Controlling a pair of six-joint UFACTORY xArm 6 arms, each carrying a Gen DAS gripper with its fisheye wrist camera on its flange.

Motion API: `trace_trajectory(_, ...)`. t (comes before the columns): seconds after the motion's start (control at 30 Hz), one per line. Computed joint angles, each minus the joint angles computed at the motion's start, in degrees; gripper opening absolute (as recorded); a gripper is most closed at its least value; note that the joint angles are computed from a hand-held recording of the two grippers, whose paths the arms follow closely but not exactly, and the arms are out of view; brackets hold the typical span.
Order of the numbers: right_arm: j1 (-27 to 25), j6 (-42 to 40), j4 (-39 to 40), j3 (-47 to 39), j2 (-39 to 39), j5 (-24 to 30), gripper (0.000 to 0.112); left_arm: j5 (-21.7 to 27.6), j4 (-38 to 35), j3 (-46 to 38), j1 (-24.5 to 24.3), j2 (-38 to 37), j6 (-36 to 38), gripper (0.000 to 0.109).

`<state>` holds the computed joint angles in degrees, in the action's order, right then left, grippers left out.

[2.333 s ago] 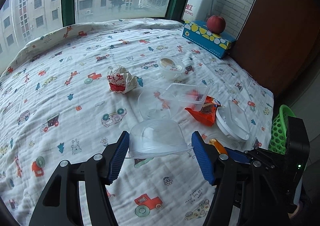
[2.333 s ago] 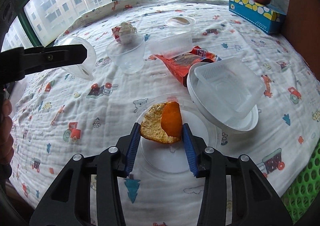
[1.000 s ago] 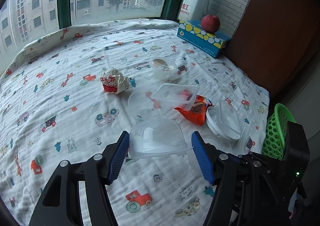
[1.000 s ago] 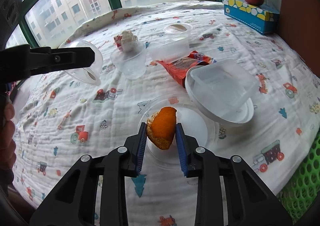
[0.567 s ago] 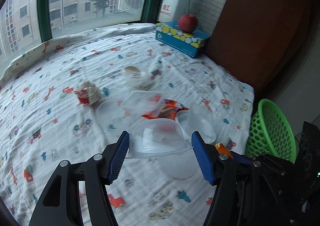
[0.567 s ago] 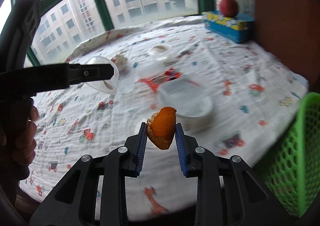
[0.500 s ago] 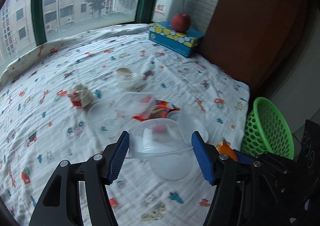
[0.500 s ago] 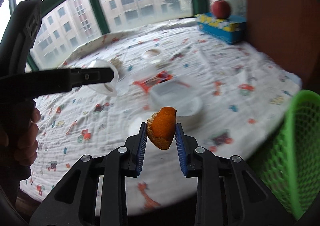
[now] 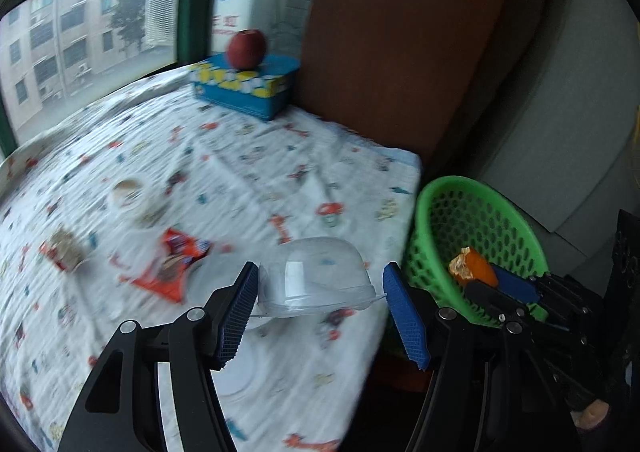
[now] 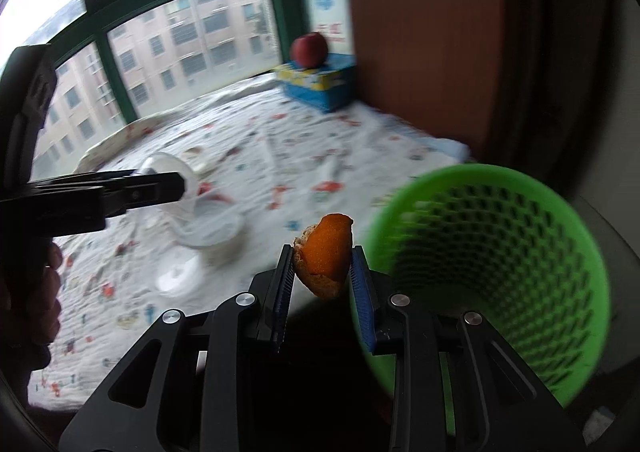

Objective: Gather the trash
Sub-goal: 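Carry dome lid and orange peel to the basket while the right tool drops the peel, then open the left tool to drop the clear dome lid into the basket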

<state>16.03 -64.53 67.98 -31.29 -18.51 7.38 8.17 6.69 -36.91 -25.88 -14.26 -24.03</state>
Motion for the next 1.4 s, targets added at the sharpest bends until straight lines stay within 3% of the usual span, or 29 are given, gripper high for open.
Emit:
trace_trajectory(0.43, -13.33, -0.63, -0.75, 0.73, 0.85, 0.95, 0.033, 2.18, -0.62, -12.64, -7.57, 10.72, 1.72, 0.062)
trace_trajectory(0.5, -14.56, -0.81, -0.6, 1.11, 0.74, 0.76, 0.042, 2.52, -1.32, -13.99, -8.45, 11.89, 2.26, 0.062)
trace_trajectory(0.6, -16.42, -2.22, 0.82, 1.48, 0.43, 1.03, 0.047, 2.99, -2.34, -16.27, -9.7, 13.93, 3.25, 0.062)
trace_trajectory(1.17, -21.59, -9.77, 6.49, 6.81, -7.18, 3.09, 0.056, 5.33, -8.68, -25.51, -14.76, 23.09, 8.46, 0.063)
trace_trajectory(1.4, -21.74, -9.61, 6.62, 8.09, -8.91, 4.01, 0.058, 3.42, -11.48, -25.4, -16.17, 23.34, 10.89, 0.077)
